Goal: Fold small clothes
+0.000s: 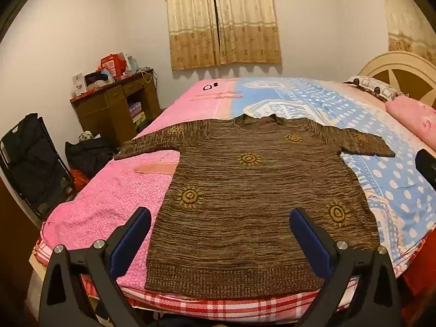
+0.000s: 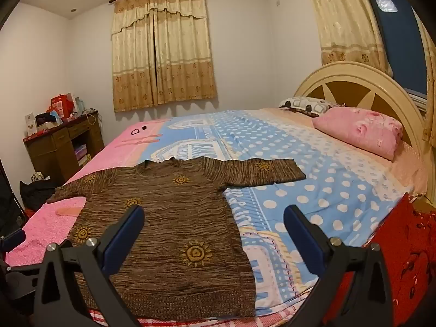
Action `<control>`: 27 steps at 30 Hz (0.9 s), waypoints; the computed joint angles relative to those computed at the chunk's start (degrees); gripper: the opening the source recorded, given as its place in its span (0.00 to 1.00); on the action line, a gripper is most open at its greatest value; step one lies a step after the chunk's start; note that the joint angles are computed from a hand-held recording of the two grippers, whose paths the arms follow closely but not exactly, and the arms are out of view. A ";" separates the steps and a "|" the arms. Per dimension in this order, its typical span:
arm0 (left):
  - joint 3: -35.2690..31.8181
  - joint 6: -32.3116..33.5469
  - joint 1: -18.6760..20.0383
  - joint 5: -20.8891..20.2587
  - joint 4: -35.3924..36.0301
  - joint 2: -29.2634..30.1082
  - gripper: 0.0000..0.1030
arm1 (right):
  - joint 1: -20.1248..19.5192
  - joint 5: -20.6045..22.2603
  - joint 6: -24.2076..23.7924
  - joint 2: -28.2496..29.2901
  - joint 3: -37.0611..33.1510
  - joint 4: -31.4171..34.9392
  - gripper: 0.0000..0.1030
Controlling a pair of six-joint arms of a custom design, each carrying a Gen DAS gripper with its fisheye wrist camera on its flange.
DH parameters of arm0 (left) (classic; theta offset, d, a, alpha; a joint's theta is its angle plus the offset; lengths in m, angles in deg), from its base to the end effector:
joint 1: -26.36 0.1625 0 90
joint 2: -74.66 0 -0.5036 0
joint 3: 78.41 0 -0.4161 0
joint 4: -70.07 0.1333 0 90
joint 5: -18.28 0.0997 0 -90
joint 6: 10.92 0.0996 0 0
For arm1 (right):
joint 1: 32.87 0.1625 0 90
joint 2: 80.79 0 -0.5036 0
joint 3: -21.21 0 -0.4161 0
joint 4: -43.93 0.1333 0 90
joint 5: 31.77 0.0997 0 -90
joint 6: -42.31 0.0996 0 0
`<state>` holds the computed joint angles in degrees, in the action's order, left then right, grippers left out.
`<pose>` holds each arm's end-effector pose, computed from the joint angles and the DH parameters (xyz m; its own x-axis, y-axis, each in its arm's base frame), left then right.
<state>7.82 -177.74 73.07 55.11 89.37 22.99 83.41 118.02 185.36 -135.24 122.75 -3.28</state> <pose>-0.2630 -0.5899 0.2145 -0.6137 0.1997 -0.7638 0.7125 0.5570 -0.4268 0.3197 -0.5408 0.1679 -0.6669 0.4423 0.5997 -0.5005 0.3304 -0.8002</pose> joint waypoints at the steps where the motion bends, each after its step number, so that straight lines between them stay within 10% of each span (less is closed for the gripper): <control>1: -0.33 -0.58 0.02 -0.38 0.39 0.32 0.99 | 0.03 0.06 0.52 0.02 -0.13 0.46 1.00; 27: 0.55 0.06 0.45 2.09 0.17 -0.22 0.99 | -0.15 0.04 2.02 0.67 -0.80 2.55 1.00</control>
